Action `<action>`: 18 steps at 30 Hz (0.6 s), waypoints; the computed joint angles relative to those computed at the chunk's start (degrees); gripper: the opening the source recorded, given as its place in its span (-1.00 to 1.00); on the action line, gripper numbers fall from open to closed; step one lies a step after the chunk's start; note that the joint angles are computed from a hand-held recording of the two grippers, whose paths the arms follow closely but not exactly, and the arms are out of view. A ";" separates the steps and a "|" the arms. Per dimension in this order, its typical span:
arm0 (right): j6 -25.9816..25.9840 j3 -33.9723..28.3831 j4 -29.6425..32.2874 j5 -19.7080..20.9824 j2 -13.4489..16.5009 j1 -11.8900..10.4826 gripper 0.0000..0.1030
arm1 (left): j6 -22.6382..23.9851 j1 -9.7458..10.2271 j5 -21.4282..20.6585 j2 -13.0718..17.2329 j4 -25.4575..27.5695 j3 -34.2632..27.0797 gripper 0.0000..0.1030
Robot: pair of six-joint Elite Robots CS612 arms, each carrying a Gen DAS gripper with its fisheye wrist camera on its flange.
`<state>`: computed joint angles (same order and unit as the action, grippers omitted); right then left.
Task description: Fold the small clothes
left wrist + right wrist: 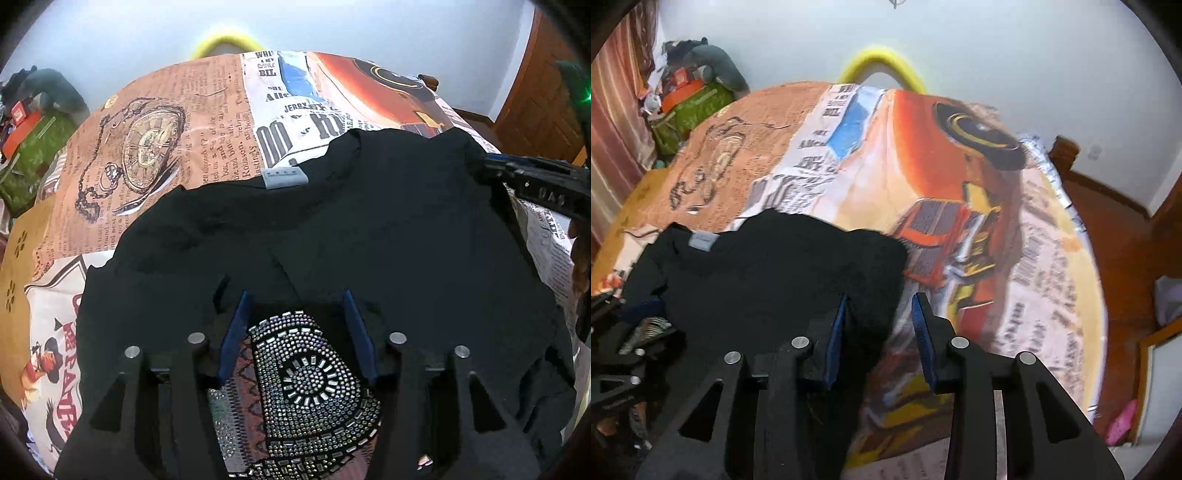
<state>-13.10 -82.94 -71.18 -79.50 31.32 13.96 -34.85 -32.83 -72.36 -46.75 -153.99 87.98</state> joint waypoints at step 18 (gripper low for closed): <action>-3.80 -14.55 12.93 10.31 4.08 -1.99 -0.35 | -1.07 -2.97 2.08 -3.42 0.95 3.93 0.13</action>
<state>-16.90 -97.48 -58.25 -69.18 35.40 11.98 -35.93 -35.80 -70.28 -50.17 -153.04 91.92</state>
